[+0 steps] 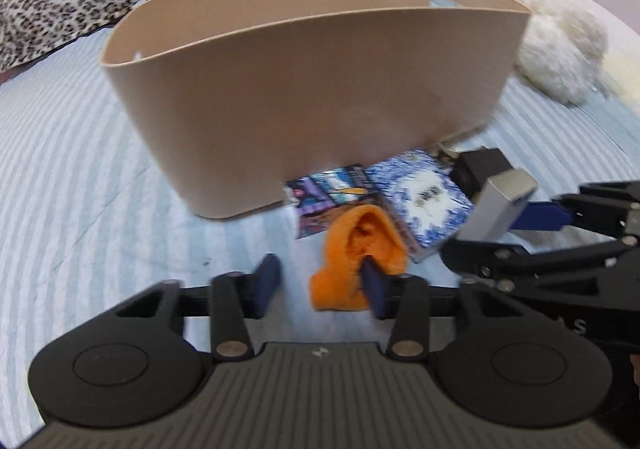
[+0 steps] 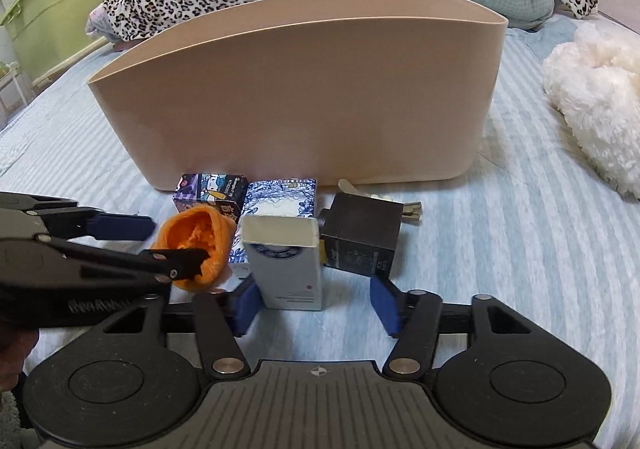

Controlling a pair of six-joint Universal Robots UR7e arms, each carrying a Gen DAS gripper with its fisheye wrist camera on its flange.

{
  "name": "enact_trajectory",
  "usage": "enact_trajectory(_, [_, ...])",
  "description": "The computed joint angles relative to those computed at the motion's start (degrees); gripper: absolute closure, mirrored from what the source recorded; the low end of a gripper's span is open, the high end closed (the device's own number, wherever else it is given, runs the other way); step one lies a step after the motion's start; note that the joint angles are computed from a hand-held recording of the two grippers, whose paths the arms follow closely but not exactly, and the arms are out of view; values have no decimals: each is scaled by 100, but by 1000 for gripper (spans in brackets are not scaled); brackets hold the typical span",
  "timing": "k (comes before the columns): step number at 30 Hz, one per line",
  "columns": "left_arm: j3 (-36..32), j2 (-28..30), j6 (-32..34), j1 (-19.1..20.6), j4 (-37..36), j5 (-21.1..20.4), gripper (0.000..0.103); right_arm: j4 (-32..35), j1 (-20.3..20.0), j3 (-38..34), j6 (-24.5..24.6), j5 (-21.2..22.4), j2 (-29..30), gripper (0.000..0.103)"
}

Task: Organize objects
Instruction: 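Grasp the orange cloth with the left tool while the right tool grasps the white box, then lift both items over the basket and release them inside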

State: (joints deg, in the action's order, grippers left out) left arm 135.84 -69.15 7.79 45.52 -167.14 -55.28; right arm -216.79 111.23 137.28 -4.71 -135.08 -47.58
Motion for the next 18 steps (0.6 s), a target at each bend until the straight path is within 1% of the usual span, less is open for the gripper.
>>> enact_trajectory(1, [4, 8, 1, -1, -3, -41, 78, -3, 16, 3, -5, -16, -2, 60])
enact_trajectory(2, [0, 13, -3, 4, 20, -92, 83, 6, 31, 5, 4, -24, -13, 65])
enact_trajectory(3, [-3, 9, -27, 2, 55, -122, 86, 16, 38, 18, 14, -26, -37, 74])
enact_trajectory(4, [14, -7, -46, -5, 75, -115, 91, 57, 44, 30, 44, -17, -72, 75])
enact_trajectory(8, [31, -135, -296, -29, 320, -103, 92, 125, 69, 83, 162, 17, -160, 75])
enact_trajectory(16, [243, -552, -712, -232, 616, 145, 93, 313, 332, 216, 463, -179, -373, 75])
enact_trajectory(18, [294, -705, -834, -274, 664, 173, 93, 281, 403, 278, 470, -219, -455, 75])
